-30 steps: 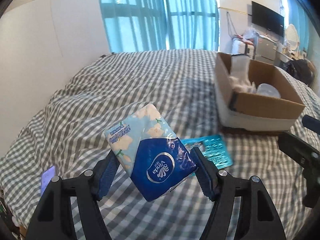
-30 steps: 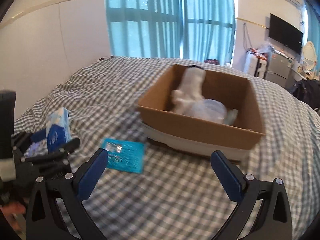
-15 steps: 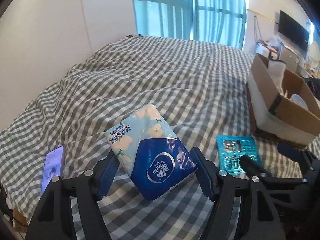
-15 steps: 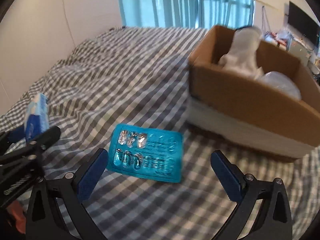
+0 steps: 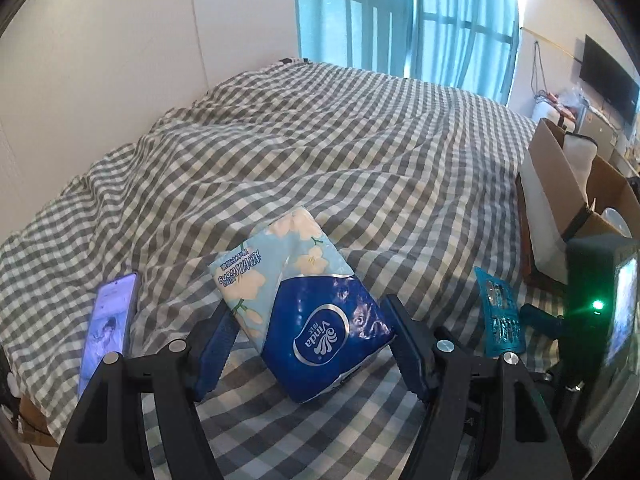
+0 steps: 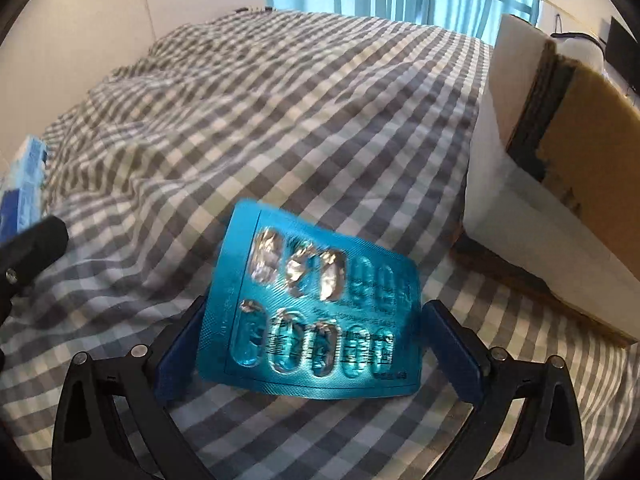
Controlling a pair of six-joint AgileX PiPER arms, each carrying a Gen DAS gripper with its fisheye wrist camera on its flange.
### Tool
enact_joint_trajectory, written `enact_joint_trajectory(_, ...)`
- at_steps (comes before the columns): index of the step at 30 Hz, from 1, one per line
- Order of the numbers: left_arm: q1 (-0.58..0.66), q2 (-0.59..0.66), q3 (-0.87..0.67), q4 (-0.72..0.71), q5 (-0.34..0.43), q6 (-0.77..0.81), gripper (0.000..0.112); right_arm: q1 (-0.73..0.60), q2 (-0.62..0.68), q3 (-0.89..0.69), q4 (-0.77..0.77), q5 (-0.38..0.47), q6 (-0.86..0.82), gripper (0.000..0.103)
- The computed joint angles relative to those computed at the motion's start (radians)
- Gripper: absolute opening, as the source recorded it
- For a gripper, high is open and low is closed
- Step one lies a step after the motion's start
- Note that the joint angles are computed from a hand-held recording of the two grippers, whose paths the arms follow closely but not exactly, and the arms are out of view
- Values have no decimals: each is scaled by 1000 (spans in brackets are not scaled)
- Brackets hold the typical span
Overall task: Organize objects
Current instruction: 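Lift the tissue pack with the left gripper while the right grasps the blue blister pack, then carry tissue pack and blister pack over the box and open both grippers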
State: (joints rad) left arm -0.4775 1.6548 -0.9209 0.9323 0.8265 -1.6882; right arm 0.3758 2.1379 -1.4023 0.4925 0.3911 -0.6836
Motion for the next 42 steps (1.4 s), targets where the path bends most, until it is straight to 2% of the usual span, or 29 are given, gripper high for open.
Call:
enact_joint_trajectory(2, -13, -7, 9, 16, -13, -19, 73, -23, -25, 34, 104, -6, -103, 86)
enact_joint_trajectory(4, -48, 5, -7, 26, 16, -19, 73, -59, -65, 82, 237, 11, -246, 71)
enact_joint_trajectory(6, -100, 11, -22, 48, 47, -30, 73, -92, -116, 138, 346, 27, -378, 50)
enact_joint_trajectory(7, -115, 15, -32, 45, 58, -30, 73, -106, -147, 168, 382, 30, -425, 45)
enact_joint_trajectory(9, -148, 14, -42, 32, 52, -36, 73, -130, -214, 222, 407, 20, -470, 20)
enact_joint_trajectory(10, -168, 15, -48, 20, 52, -39, 73, -148, -254, 252, 412, 14, -494, 16)
enact_joint_trajectory(11, -182, 18, -54, 12, 55, -40, 73, -166, -278, 270, 426, 18, -519, 7)
enact_joint_trajectory(17, -324, 45, -135, -32, 137, -7, 73, -352, -436, 343, 493, 143, -624, 7)
enact_joint_trajectory(23, -440, 45, -267, -13, 249, 30, 73, -573, -575, 358, 524, 346, -693, 7)
enact_joint_trajectory(26, -484, 64, -380, 22, 299, 93, 73, -677, -626, 328, 553, 441, -717, 7)
enact_joint_trajectory(29, -491, 92, -489, 39, 305, 170, 73, -760, -639, 256, 576, 539, -705, 7)
enact_joint_trajectory(31, -467, 126, -578, 16, 277, 245, 73, -805, -626, 188, 581, 589, -691, 7)
enact_joint_trajectory(35, -395, 241, -798, -19, 244, 418, 73, -807, -560, 46, 566, 592, -644, 7)
enact_joint_trajectory(40, -277, 406, -1056, -104, 170, 609, 73, -750, -389, -189, 506, 561, -534, 7)
enact_joint_trajectory(42, -232, 490, -1169, -143, 166, 685, 73, -719, -312, -288, 470, 546, -481, 7)
